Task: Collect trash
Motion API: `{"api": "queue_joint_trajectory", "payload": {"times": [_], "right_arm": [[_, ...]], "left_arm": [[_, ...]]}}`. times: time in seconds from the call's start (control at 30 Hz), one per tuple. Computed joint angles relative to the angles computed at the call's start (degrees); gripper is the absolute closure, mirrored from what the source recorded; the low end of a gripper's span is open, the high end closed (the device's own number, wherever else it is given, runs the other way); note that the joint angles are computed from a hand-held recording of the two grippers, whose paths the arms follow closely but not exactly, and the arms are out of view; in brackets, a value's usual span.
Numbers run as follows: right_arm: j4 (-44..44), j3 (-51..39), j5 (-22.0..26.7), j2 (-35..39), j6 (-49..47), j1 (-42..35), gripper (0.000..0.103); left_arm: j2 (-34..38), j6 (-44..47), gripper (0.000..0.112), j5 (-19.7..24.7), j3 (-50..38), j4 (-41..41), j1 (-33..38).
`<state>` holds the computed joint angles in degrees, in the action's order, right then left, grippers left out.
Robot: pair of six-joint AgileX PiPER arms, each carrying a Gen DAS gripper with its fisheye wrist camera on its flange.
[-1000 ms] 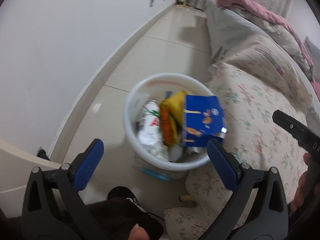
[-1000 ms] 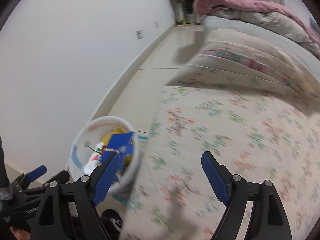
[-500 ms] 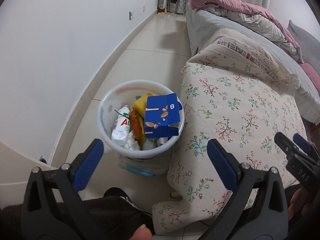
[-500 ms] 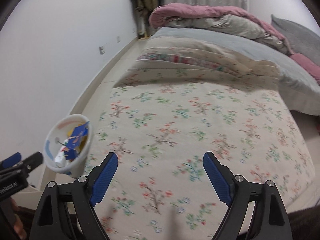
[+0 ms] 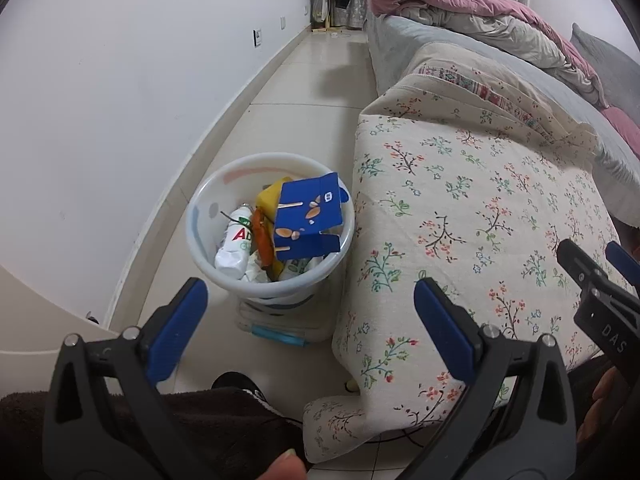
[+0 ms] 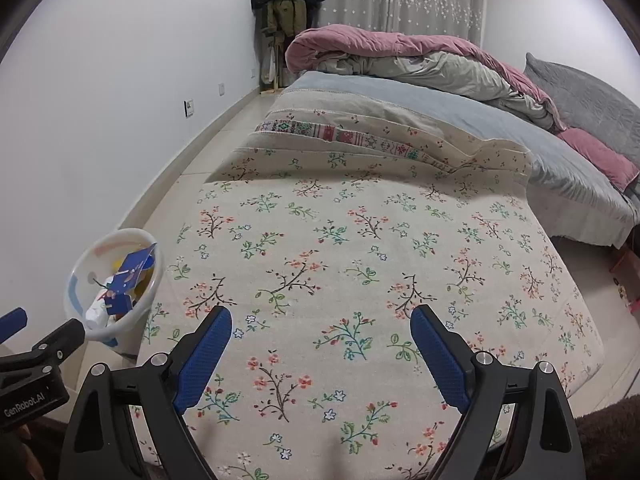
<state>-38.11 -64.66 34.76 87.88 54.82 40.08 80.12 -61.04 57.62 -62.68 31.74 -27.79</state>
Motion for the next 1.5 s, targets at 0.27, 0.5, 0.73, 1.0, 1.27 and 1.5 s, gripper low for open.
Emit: {"api": "queue_joint_trajectory", "payload": {"times": [0.27,0.5,0.73,1.0,1.27,1.5], "right_arm": [[1.8,0.1,-0.8,0.5,-1.3,-0.6,0.011],[3.7,0.3,-1.4,0.3,-2.8,-1.5,0.011],[5.1,0.3,-1.8,0.3,-3.6,-1.9,0.011],[5.5,0.4,-2.0,0.2,-3.6,-1.9,0.011],[6.1,0.3,-2.0,0.2,-3.9,-2.1,0.011],[6.4,0.1,-2.0,0.3,-3.7,-2.0,0.011]], "left_arm": [[0.6,-0.8,0.01,0.4,-0.2,0.8,-0.5],[0.5,-1.2,0.01,0.3,0.0,1.1,-0.7],[0.5,-1.3,0.01,0.6,-0.2,1.3,-0.8],[0.2,-1.3,0.01,0.5,-0.1,1.3,-0.6],[0.1,-1.8,0.01,0.5,0.1,1.5,-0.7],[0.0,-1.6,0.01,0.7,0.1,1.5,-0.7]]}}
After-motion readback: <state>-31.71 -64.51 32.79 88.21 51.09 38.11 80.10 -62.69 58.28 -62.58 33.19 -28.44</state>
